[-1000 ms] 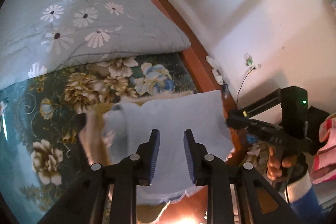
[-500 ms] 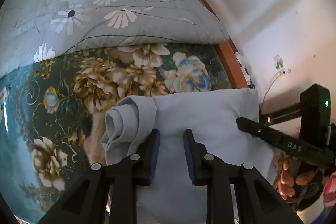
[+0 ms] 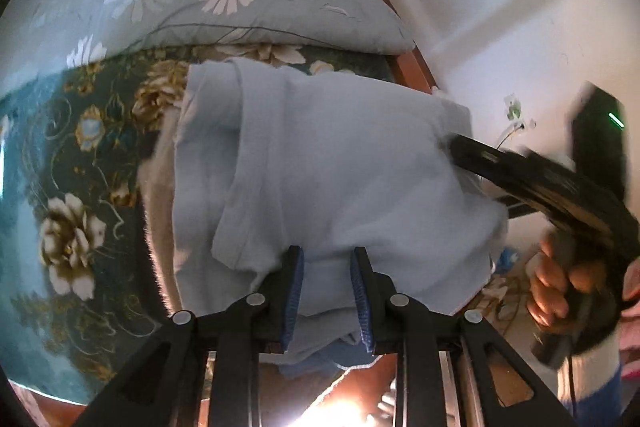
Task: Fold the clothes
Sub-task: 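Lower the t-shirt onto the stack of folded towels with both grippers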
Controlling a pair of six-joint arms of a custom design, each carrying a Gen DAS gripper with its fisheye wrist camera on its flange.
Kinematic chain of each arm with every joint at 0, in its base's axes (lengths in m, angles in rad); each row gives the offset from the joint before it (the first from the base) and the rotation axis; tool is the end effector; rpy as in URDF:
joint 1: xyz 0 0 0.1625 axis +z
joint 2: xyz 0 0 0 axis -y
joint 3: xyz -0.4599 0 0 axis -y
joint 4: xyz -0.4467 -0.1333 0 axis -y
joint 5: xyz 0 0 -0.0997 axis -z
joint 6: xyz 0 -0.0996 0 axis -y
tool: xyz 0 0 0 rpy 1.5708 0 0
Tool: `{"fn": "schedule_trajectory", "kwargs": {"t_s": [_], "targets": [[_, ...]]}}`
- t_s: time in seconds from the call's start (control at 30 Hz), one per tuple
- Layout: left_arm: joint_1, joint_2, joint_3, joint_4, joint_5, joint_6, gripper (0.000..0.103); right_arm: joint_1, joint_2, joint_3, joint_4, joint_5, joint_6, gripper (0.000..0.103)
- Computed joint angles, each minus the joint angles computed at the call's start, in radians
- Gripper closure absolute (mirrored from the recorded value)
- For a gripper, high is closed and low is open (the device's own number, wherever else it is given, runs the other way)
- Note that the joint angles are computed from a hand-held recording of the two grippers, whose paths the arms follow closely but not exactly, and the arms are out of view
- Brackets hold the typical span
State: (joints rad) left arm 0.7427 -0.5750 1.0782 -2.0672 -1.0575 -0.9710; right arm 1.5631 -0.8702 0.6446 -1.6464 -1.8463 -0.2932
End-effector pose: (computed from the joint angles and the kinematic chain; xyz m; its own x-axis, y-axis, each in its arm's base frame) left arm -0.5224 -0.7269 0.1098 -0.9392 -0.1947 -0.2828 -0.0685 0.9133 -0.4015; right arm 0.0996 -0.8563 0.5520 -0.9227 -0.1917 0.3344 -0.2709 0.9397 -0.2089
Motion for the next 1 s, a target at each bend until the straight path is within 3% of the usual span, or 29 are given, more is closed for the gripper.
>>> {"fn": "schedule_trajectory", "kwargs": {"t_s": [0.17, 0.27, 0.37, 0.57, 0.7, 1.0], "targets": [[0.007, 0.012, -0.015, -0.007, 0.012, 0.022, 0.076, 0.006, -0.225, 0.310, -0.142, 0.040, -0.045, 0.074], [0.011, 0.027, -0.034, -0.003, 0.017, 0.038, 0.076, 0.002, -0.281, 0.433, -0.167, -0.005, -0.040, 0.073], [0.020, 0.049, -0.065, 0.019, 0.022, 0.069, 0.076, -0.010, -0.267, 0.467, -0.198, -0.042, -0.007, 0.073], [0.034, 0.080, -0.111, 0.009, 0.062, 0.137, 0.075, -0.042, -0.228, 0.442, -0.265, 0.050, 0.041, 0.072], [0.043, 0.096, -0.142, 0.020, 0.079, 0.147, 0.074, -0.028, -0.202, 0.419, -0.285, 0.029, 0.045, 0.072], [0.021, 0.059, -0.078, 0.000, 0.053, 0.123, 0.075, -0.024, -0.269, 0.511, -0.322, 0.001, 0.049, 0.072]]}}
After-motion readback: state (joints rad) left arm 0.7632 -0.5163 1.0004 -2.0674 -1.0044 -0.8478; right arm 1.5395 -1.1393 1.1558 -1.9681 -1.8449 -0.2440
